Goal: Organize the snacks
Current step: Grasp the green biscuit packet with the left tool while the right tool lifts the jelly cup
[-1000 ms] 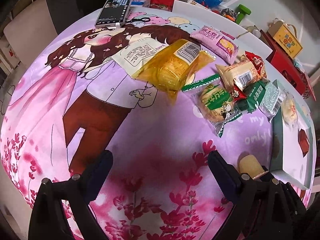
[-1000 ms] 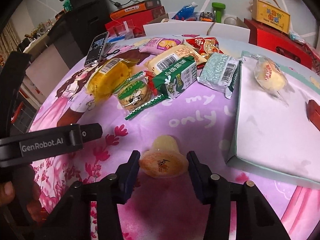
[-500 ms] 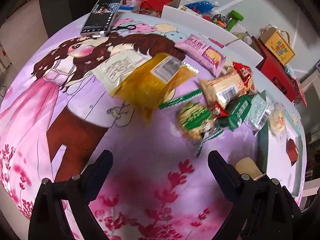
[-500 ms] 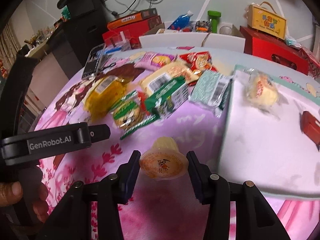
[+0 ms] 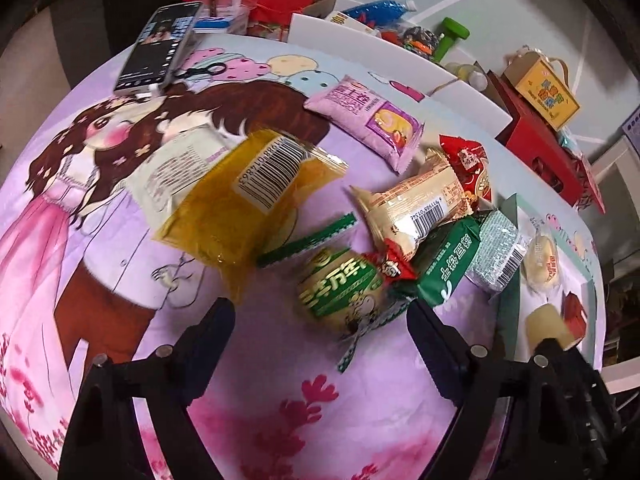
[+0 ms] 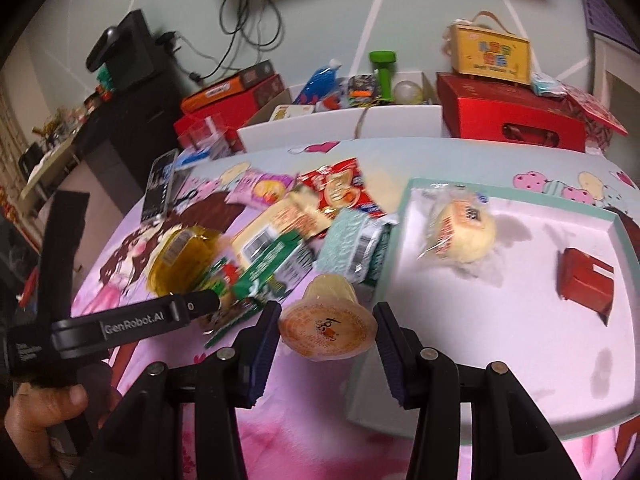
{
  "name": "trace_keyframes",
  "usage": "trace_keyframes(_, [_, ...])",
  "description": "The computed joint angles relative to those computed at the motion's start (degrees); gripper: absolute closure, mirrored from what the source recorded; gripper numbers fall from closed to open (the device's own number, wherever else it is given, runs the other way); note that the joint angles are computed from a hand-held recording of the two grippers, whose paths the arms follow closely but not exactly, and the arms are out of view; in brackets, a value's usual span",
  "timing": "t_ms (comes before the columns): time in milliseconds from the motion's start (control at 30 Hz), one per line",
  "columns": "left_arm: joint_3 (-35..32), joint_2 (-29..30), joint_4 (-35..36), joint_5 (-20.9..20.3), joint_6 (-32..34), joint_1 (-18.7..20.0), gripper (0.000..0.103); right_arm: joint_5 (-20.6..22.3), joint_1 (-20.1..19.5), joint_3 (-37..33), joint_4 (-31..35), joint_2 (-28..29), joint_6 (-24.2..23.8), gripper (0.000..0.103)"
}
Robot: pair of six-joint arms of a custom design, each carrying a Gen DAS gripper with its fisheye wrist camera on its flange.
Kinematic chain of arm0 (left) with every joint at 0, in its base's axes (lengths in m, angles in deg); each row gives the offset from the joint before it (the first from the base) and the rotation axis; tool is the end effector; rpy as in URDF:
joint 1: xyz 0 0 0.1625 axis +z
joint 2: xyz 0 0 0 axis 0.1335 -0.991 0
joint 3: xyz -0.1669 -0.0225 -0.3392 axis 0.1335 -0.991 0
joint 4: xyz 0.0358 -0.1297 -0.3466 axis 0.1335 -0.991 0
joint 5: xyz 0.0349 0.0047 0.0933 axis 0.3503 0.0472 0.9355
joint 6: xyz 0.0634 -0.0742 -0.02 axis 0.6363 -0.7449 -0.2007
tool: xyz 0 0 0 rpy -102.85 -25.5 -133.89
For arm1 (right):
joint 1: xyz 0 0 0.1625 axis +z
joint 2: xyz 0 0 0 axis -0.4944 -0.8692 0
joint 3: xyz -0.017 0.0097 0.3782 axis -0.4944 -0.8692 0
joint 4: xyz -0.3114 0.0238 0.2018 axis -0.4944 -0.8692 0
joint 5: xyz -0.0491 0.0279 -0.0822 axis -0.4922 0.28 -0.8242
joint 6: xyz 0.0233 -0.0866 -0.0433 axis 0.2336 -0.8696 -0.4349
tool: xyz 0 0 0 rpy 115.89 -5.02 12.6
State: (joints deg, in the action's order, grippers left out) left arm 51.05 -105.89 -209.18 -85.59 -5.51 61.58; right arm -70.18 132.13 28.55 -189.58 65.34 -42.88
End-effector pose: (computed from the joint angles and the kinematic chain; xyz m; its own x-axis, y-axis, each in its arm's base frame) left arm -0.0537 -0.6952 0.1533 -0.8437 -0.1016 -0.5271 0.1385 0.9075 -0.3965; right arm 0.2250 -0.6319 0.0057 -0.8489 -0.0469 0.5265 -0.3747 0.7560 -0.5368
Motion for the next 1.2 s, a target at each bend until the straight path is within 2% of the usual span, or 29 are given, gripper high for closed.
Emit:
trace_keyframes(67, [-1.37,1.06,1.21,0.42,0.01,0.03,0.016,0.16,-0.27,0.06,-0.15,-0.39,0.27,0.053])
trace_keyframes(167, [-2.52,1.94,1.72,0.37,-0.13,0.25,0.024,0.50,-0.52,-0.22,0.08,-0.63,0.62,0.053])
trace_keyframes(400, [-4.23,3.44,2.44,0.52,-0.12,0.65,0.025,0.96,-0.75,-0.58,0.71,-0.69,0.79,0.053])
trace_keyframes(633, [-3.51,2.49,2.96,0.17,-1.12,1.15,0.029,1.15,-0.99,0.33,0.21,-1.31,1.03,0.053])
trace_keyframes(833, [-2.66,1.81,2.46,0.75,-1.34,1.22,0.040,1.33,-1.12,0.64,0.29,-1.65,1.63,0.053])
trace_keyframes(900, [-2.68,1.90,2.32,0.45,-0.77,1.16,0.048,1.43,-1.15,0.81,0.28,-1.77,1.62,0.053])
trace_keyframes(1200, [-2.49,1.62,2.89,0.66,-0.40,0.50,0.051,1.73,-1.30,1.31,-0.05,-2.27,2.03,0.053])
